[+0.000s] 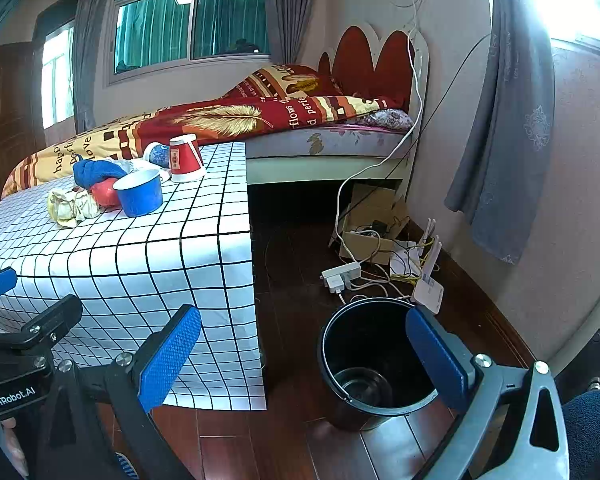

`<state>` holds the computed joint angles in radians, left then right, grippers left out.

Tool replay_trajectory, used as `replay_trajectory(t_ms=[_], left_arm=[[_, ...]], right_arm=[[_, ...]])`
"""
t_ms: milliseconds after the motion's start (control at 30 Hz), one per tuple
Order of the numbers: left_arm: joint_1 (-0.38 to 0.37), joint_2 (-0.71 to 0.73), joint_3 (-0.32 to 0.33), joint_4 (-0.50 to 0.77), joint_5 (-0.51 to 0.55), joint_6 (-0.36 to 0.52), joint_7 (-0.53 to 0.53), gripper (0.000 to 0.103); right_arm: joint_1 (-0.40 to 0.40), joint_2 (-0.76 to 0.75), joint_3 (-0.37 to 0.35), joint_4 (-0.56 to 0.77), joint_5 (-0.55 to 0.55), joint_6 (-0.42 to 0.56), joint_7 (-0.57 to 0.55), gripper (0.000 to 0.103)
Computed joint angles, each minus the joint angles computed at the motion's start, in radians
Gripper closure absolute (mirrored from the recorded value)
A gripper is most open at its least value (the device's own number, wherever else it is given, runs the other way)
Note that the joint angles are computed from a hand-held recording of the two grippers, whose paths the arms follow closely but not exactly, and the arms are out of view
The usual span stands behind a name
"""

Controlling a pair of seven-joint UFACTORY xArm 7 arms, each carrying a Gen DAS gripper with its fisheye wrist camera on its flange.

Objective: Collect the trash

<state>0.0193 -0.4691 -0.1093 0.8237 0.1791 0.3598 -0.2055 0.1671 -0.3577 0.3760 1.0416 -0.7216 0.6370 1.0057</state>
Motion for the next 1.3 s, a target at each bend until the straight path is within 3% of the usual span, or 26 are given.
replay_trajectory(t_ms=[1300], left_arm=[[0.016,-0.001,0.007,-0.003,0.0,0.001,0.001,0.0]], right_arm=[[0.011,0.004,-0.003,0.001,0.012,0.003,-0.011,0.0]])
